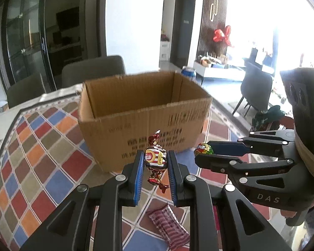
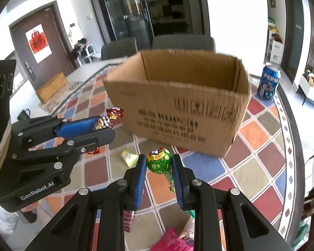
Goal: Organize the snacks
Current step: 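Carry both candies into the cardboard box and open both tools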
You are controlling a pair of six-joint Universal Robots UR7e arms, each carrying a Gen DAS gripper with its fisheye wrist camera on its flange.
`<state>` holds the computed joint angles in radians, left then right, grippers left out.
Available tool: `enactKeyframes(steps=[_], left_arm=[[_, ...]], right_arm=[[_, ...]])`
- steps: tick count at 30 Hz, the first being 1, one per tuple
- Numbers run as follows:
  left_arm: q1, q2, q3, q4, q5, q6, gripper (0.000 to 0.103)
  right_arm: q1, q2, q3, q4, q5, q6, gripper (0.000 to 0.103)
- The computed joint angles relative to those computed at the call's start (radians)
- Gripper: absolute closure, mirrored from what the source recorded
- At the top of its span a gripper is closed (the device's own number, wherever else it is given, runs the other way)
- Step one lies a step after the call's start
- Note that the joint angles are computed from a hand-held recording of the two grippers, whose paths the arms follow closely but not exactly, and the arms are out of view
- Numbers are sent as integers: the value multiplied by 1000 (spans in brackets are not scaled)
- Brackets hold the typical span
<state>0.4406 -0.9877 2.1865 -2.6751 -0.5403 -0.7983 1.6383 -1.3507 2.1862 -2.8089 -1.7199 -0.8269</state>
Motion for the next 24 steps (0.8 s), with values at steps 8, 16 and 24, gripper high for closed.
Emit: enactKeyframes(steps=[8, 16, 24], left_arm=[[-15, -32, -21, -16, 36, 51, 81], [-10, -50, -50, -21, 75, 92, 81], [1, -55, -83, -46, 107, 167, 81]], right_arm=[[35, -25, -19, -6, 67, 26, 77], [69, -18, -54, -17, 108, 56, 77], [98, 9, -98, -38, 128, 75, 77]])
